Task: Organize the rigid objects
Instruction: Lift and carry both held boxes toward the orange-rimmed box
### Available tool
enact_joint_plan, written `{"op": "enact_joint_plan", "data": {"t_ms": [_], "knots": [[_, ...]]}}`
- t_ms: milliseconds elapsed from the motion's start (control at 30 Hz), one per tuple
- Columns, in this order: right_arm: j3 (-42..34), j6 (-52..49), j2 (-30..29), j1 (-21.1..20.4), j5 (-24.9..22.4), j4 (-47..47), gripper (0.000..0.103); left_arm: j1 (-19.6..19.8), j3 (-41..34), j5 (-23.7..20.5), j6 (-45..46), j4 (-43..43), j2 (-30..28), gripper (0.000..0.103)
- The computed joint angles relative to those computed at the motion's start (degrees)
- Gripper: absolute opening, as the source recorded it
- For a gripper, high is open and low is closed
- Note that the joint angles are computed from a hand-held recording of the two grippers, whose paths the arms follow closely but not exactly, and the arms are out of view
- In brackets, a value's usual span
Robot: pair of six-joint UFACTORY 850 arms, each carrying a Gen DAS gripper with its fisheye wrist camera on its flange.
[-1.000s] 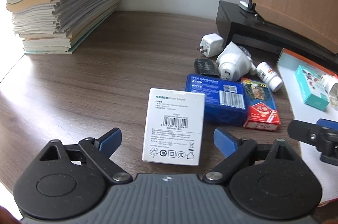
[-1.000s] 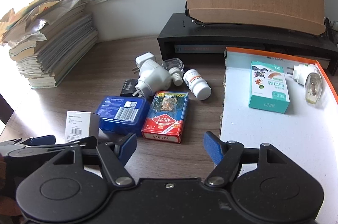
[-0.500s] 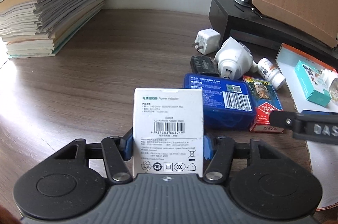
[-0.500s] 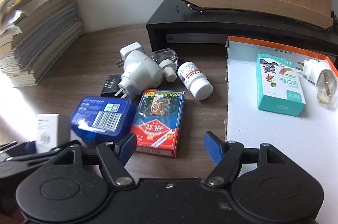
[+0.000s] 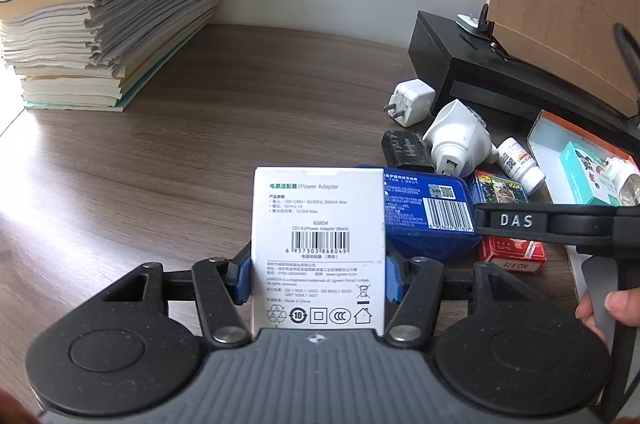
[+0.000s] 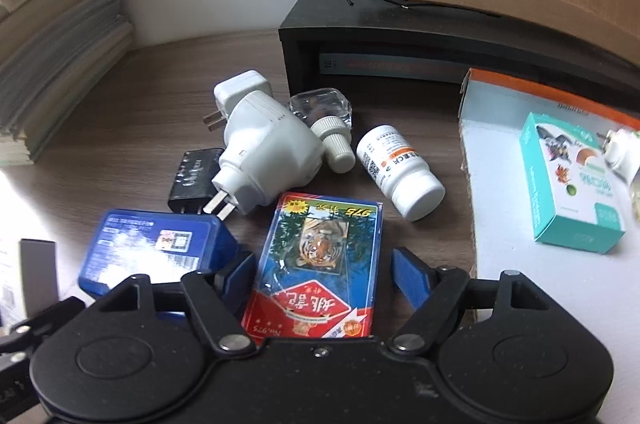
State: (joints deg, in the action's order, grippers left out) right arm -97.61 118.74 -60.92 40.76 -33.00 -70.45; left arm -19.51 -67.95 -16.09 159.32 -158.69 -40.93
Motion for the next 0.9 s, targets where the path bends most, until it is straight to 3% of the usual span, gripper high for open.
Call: {"op": "enact_joint_plan", "data": {"t_ms": [33, 100, 233, 533, 900], "knots": [[-0.05, 0.01, -0.05, 0.19, -0.12, -0.88, 0.075, -0.04, 0.09, -0.11, 0.3, -0.49, 0.05, 0.06], [0.44, 1.16, 0.14, 0.4, -0.31, -2.59, 0.071, -0.13, 0.08, -0.25, -0.1, -0.56, 0.09, 0.06], [4.17, 7.75, 2.34, 0.64, 1.23, -7.96, 0.071, -0.29, 0.01, -0.83, -0.32, -0.29, 0.44, 0.06], [13.9, 19.35, 9.93, 2.47, -3.24, -18.28, 0.071, -2.27, 2.64, -3.08, 1.1, -2.13, 3.37, 0.06], [28.5, 29.42, 21.11, 4.38, -8.65, -23.49, 0.071, -7.17, 7.21, -5.99, 1.45, -4.18, 8.27, 0.06]]}}
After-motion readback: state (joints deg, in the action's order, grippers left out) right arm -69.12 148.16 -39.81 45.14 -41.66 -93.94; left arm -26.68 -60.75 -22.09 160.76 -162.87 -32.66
